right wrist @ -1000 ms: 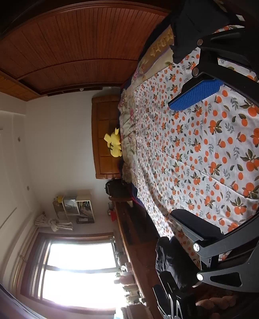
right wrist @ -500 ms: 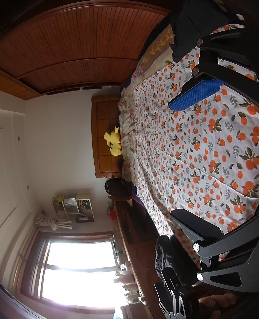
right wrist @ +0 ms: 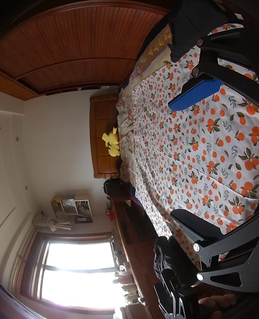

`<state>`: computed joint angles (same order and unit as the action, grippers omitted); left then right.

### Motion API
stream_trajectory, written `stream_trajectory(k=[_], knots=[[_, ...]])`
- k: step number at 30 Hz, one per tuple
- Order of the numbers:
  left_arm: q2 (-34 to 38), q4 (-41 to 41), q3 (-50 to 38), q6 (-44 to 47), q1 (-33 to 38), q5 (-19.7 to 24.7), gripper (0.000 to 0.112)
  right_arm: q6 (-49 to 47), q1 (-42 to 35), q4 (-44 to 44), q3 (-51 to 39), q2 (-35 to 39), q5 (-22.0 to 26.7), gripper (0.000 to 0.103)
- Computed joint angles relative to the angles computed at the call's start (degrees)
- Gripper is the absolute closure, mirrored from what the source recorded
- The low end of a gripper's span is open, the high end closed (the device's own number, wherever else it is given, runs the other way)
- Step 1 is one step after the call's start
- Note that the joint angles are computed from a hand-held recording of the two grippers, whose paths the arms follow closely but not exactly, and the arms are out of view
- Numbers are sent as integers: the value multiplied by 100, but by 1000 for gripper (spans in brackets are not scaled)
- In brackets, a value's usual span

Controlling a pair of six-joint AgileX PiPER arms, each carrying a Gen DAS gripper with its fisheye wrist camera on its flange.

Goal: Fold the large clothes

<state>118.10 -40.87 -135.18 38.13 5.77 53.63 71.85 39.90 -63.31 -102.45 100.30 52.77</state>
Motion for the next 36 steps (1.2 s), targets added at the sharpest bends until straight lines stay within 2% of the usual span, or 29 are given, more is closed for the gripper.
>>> stream_trajectory(k=[36], knots=[[-44, -179, 206, 262, 43, -143, 11, 54, -39, -37, 96, -28, -74, 8]])
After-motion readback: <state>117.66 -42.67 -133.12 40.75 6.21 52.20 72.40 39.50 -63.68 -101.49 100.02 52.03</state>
